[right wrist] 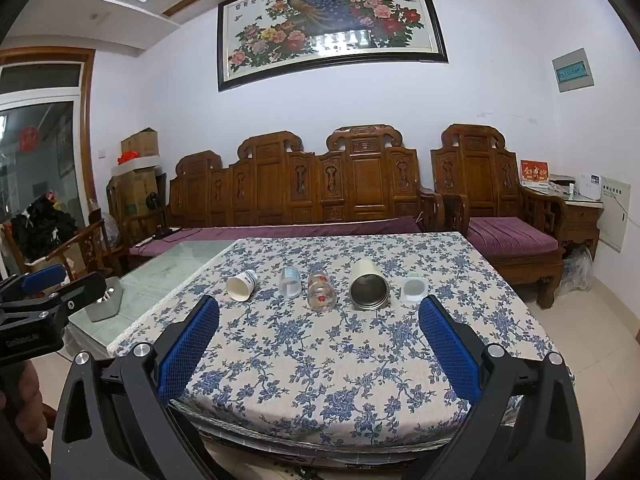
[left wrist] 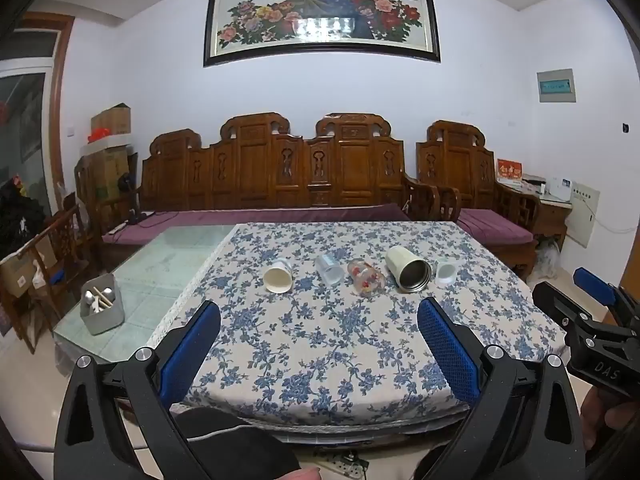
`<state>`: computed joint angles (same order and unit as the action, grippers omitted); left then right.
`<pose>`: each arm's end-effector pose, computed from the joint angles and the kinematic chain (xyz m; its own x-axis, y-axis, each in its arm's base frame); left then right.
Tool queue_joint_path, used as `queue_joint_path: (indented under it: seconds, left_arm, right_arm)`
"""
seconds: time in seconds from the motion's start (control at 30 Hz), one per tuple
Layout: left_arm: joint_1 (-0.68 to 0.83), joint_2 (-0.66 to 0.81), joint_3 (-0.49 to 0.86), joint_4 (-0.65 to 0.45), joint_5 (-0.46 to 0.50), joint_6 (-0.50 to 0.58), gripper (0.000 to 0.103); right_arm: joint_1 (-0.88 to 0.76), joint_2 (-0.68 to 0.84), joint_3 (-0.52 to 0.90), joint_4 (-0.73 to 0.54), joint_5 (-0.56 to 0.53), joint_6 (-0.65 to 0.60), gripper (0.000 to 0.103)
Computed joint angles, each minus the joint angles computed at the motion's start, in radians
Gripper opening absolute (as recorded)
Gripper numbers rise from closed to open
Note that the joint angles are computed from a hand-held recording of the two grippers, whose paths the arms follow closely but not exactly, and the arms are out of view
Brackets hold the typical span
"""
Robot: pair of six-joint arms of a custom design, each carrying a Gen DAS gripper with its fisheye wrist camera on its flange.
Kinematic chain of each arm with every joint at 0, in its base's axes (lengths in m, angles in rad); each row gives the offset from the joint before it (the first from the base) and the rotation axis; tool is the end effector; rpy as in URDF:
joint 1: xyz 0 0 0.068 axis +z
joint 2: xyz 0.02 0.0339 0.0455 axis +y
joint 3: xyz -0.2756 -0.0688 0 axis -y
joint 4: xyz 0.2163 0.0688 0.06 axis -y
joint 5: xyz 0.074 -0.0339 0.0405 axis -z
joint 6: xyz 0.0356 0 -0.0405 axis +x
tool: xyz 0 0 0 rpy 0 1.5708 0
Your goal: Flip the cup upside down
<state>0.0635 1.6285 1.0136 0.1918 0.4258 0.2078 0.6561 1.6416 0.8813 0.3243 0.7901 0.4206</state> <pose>0.3445 0.0072 0.2692 -0.3353 0.1669 -0.9272 0.3958 0.9181 0.0222 0.2748 0.1797 0.2410 -0.2724 0.1529 -0.9499 0.2105 0.9728 0.0962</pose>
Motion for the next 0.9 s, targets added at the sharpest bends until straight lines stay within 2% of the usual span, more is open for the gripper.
queue_joint_path:
  seconds: [0.9]
  left_arm:
    - [-0.001, 0.000, 0.003, -0.006, -0.002, 0.004, 0.095]
  right_arm:
    - [-0.001, -0.006, -0.001, -0.008, -0.001, 0.004, 0.101]
